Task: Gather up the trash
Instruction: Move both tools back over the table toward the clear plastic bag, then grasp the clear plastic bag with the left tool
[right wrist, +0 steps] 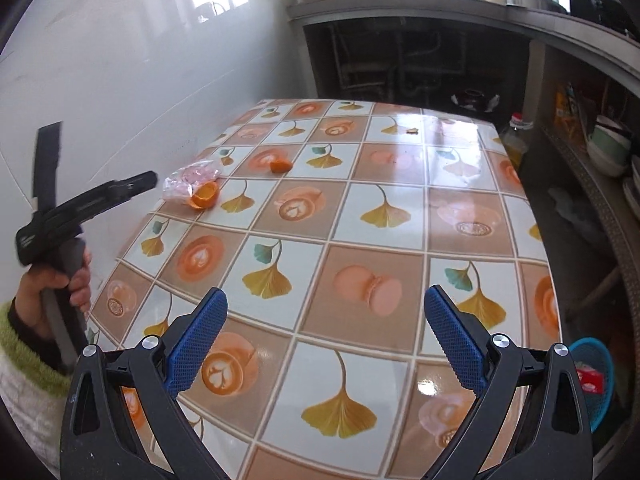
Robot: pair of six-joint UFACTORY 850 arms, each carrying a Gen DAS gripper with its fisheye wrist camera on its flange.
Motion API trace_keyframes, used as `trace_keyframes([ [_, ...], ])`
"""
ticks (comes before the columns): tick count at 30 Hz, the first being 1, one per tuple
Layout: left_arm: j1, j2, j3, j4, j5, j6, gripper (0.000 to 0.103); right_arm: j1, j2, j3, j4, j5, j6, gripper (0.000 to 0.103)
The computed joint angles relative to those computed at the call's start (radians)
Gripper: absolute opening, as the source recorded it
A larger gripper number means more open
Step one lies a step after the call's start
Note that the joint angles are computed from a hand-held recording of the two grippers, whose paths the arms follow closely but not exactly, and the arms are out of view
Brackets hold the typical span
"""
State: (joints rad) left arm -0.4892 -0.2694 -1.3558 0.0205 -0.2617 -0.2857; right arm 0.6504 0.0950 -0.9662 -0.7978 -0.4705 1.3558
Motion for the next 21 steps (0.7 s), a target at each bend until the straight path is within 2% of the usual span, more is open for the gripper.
trace_keyframes([
  [3, 0.022, -0.073, -0.087, -0.026, -0.039, 0.003, 0.072, -0.01, -0.014, -0.009, 0.022, 0.007, -0.027, 0.093],
  [6, 0.032, -0.136, -0.171, 0.104, -0.083, -0.087, 0.07, -0.018, -0.029, -0.017, 0.075, 0.015, -0.083, 0.091],
  [9, 0.048, -0.246, -0.313, 0.024, -0.234, 0.037, 0.07, -0.024, -0.049, -0.028, 0.123, 0.026, -0.133, 0.09],
  [11, 0.055, -0.28, -0.349, 0.063, -0.271, -0.012, 0.07, -0.023, -0.056, -0.032, 0.126, 0.03, -0.139, 0.09],
  [14, 0.066, -0.337, -0.416, 0.064, -0.35, 0.012, 0.07, -0.028, -0.062, -0.034, 0.143, 0.033, -0.158, 0.09],
  [18, 0.061, -0.342, -0.412, 0.103, -0.363, 0.026, 0.07, -0.037, -0.065, -0.032, 0.167, 0.036, -0.175, 0.089],
  [21, 0.064, -0.332, -0.4, 0.098, -0.352, 0.038, 0.064, -0.041, -0.064, -0.03, 0.178, 0.036, -0.182, 0.089],
])
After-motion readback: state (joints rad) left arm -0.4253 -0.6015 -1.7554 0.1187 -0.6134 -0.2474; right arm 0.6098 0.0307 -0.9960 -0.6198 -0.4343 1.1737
